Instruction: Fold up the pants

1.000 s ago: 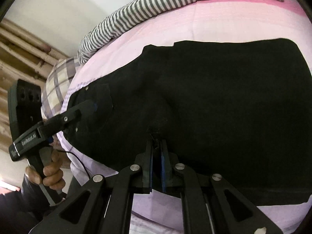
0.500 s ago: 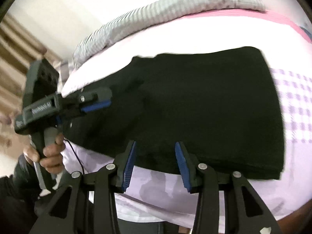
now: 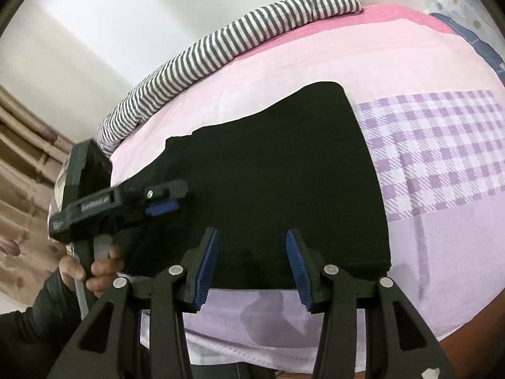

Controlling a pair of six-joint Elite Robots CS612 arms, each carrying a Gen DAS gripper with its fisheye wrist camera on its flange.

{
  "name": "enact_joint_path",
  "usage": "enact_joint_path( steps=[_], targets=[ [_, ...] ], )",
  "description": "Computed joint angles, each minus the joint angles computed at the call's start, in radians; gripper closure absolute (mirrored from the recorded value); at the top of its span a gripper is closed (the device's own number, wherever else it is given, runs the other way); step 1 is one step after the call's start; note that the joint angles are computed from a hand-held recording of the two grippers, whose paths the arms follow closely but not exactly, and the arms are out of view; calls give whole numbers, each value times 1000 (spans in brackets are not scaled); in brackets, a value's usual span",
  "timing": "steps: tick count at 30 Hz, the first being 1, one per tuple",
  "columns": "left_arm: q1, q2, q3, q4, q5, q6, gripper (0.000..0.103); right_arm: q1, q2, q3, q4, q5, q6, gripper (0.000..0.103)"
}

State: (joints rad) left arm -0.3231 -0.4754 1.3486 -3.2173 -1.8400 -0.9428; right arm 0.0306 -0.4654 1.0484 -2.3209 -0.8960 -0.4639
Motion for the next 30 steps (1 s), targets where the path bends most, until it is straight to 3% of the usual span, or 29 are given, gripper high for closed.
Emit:
enact_joint_path(
  steps=[2,3,4,5,9,17,20,24,26,30],
  targets=[
    [-6,-4,11,-7,7,25,42,0,7,-9,-1,-3,8,60],
    [-9,-7,16,2,21,30,57,0,11,-14,-1,-2,13,60],
    [-10,-9,16,26,24,33,79,0,14,-18,3,-1,13,60],
    [-10,-8,12,47,23,28,86,0,17,-22,4,-3,15,60],
    [-7,-5,11,22,16,-14,94,1,22,-26,-6,-7,22,60],
    [-25,-34,50,64,84,17,95,4,31,-34,-19,-29,23,55],
    [-17,-24,49,31,56,-11,93,11,39,-40,-14,-64,27,56],
    [-13,-30,47,54,45,-24,87,22,35,-29,-46,-118,29,56],
    [-23,-52,72,76,100,-4,85,31,32,-21,-74,-151,27,55],
    [-60,-115,149,146,306,74,80,52,34,-17,-103,-192,10,55]
  ],
)
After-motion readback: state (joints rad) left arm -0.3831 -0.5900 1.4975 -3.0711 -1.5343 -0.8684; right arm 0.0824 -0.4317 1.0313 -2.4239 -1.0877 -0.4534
